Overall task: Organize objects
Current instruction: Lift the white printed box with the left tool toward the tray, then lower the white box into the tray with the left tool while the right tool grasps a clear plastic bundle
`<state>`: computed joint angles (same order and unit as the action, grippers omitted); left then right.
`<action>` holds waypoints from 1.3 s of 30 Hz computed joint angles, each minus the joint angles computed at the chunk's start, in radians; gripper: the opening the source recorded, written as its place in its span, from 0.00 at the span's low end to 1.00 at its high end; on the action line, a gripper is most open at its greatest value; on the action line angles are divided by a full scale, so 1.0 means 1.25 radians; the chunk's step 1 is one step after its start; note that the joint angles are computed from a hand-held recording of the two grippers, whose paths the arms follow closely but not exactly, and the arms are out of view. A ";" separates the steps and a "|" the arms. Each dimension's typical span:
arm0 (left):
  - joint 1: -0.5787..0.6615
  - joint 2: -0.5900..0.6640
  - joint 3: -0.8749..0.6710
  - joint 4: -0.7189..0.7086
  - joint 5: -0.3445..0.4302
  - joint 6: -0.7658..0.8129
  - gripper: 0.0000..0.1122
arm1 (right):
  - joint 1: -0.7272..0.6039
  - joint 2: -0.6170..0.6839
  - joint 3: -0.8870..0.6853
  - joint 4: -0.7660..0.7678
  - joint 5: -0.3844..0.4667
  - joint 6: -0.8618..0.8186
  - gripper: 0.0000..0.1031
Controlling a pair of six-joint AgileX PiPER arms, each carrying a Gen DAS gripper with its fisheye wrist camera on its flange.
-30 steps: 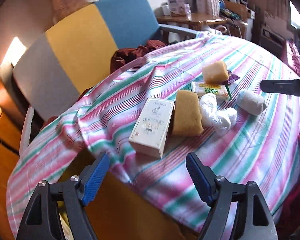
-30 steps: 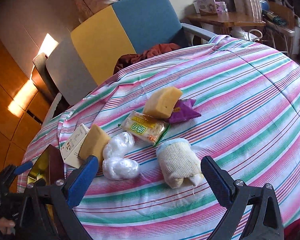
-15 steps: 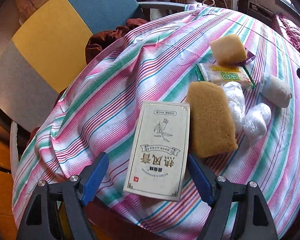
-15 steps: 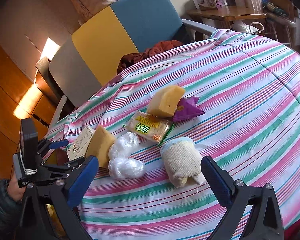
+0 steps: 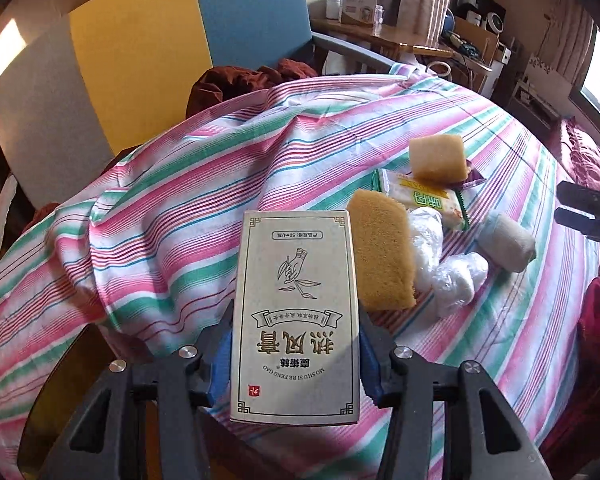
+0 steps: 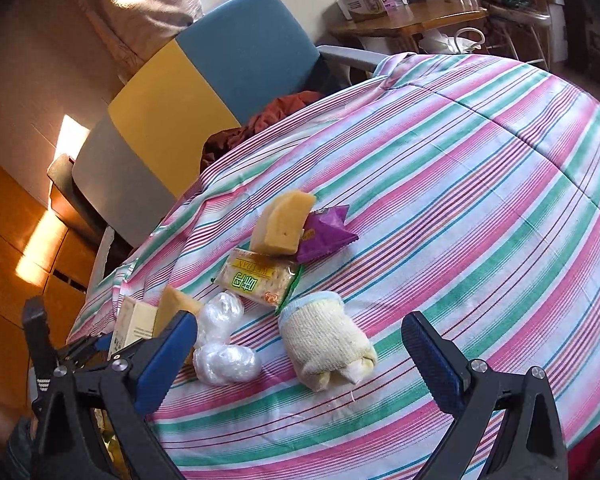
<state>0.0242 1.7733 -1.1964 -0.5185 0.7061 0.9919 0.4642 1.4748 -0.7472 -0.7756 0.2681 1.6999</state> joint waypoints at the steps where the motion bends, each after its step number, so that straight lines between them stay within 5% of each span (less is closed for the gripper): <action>1: 0.007 -0.008 0.005 -0.016 0.003 0.013 0.46 | -0.003 0.003 0.001 0.007 -0.001 -0.004 1.00; 17: 0.304 -0.298 0.270 -0.240 0.215 0.254 0.46 | -0.003 0.082 -0.051 0.123 0.054 -0.144 1.00; 25: 0.491 -0.319 0.291 -0.257 0.308 0.326 0.46 | 0.106 0.088 -0.084 -0.118 0.077 -0.005 1.00; 32: 0.598 -0.272 0.284 -0.253 0.339 0.342 0.46 | 0.154 0.248 -0.249 0.170 0.085 -0.354 0.99; 36: 0.662 -0.263 0.282 -0.246 0.351 0.360 0.46 | 0.172 0.334 -0.341 0.184 0.157 -0.368 0.99; 39: 0.732 -0.239 0.257 -0.250 0.375 0.363 0.46 | 0.167 0.403 -0.413 0.264 0.237 -0.443 0.63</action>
